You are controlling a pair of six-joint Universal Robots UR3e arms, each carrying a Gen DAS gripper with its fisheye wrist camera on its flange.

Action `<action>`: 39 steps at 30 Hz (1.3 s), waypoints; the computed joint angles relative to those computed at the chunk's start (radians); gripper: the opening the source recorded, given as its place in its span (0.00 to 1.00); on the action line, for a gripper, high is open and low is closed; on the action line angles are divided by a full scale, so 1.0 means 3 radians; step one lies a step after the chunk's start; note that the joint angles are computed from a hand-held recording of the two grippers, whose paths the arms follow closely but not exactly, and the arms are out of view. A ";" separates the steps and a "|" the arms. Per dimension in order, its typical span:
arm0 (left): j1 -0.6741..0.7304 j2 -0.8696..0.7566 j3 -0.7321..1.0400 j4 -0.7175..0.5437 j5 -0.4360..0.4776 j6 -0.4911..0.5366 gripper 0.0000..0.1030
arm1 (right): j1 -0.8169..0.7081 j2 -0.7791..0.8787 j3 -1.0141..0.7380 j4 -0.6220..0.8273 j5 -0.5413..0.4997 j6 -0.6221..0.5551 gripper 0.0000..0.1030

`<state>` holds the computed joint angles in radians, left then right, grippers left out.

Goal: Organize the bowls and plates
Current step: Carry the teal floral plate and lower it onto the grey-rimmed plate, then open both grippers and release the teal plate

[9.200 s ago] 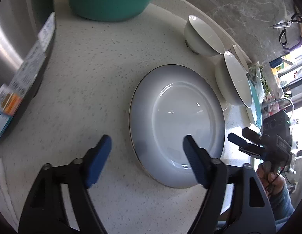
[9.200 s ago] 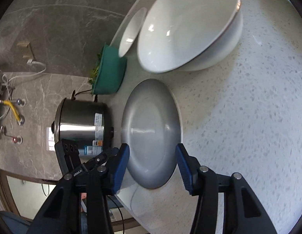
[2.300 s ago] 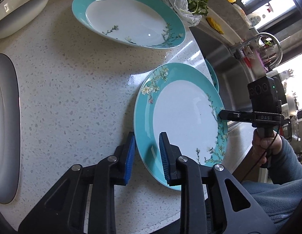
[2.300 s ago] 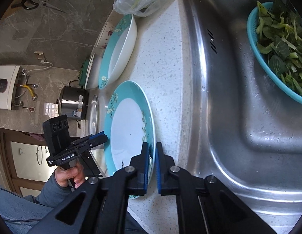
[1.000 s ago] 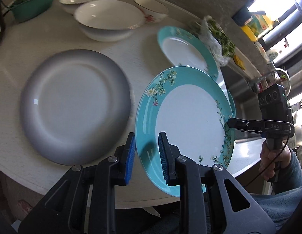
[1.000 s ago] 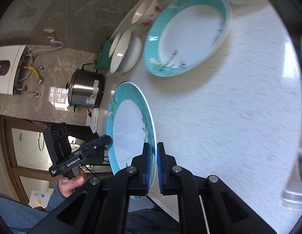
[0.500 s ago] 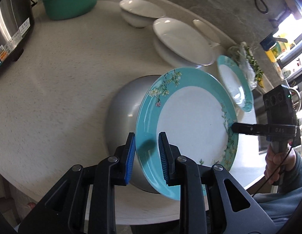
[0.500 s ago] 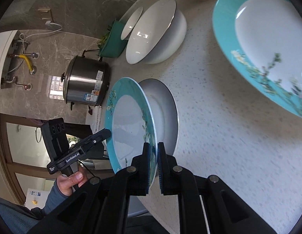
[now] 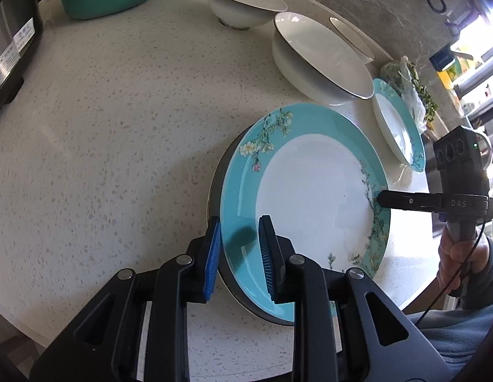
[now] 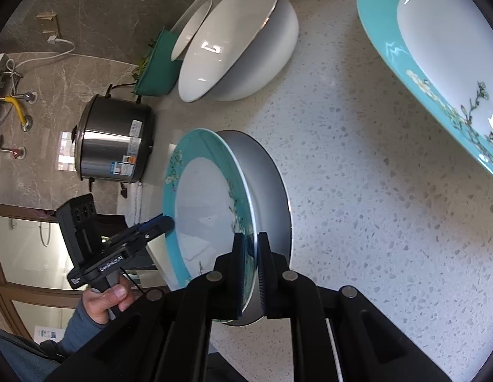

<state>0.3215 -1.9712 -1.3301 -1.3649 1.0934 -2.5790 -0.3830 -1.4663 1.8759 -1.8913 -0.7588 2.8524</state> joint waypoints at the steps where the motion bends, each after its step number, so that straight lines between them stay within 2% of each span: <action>1: -0.0031 0.0012 -0.0007 0.0035 0.0047 0.0021 0.21 | 0.0034 0.0013 0.0005 -0.0071 -0.0023 0.0065 0.11; 9: -0.0338 0.0163 -0.0223 0.0455 0.0384 0.0042 0.23 | 0.0166 -0.0040 0.0052 -0.0379 -0.0240 0.0379 0.13; 14: -0.0549 0.0287 -0.0420 0.0731 0.0574 -0.0067 0.26 | 0.0420 -0.0065 -0.0049 -0.0591 -0.0583 0.0614 0.14; 17: -0.0639 0.0322 -0.0508 0.0880 0.0702 -0.0079 0.29 | 0.0665 -0.0056 -0.0200 -0.0659 -0.0934 0.0714 0.17; 20: -0.0678 0.0357 -0.0578 0.0948 0.0765 -0.0043 0.41 | 0.0913 -0.0028 -0.0332 -0.0721 -0.1283 0.0795 0.19; 24: -0.0780 0.0360 -0.0632 0.1028 0.0813 -0.0099 0.56 | 0.1097 0.0018 -0.0402 -0.0818 -0.1514 0.0840 0.24; 29: -0.0775 0.0427 -0.0797 0.1188 0.0809 -0.0090 0.61 | 0.1327 0.0074 -0.0468 -0.0957 -0.1853 0.0877 0.27; 32: -0.0773 0.0442 -0.0877 0.1280 0.0829 -0.0111 0.66 | 0.1386 0.0074 -0.0454 -0.1020 -0.1941 0.0902 0.39; 34: -0.0753 0.0457 -0.0915 0.1322 0.0769 -0.0119 0.72 | 0.1416 0.0063 -0.0430 -0.1071 -0.1970 0.0917 0.53; 36: -0.0724 0.0519 -0.0976 0.1381 0.0688 -0.0129 0.87 | 0.1416 0.0054 -0.0402 -0.1103 -0.1958 0.0957 0.56; 39: -0.0639 0.0631 -0.1010 0.1379 0.0518 -0.0135 1.00 | 0.1384 0.0007 -0.0335 -0.1165 -0.1926 0.1051 0.58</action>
<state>0.1299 -1.7820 -1.6332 -0.9510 1.2488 -2.6195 0.0322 -1.4641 1.7755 -2.2409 -1.3367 3.1677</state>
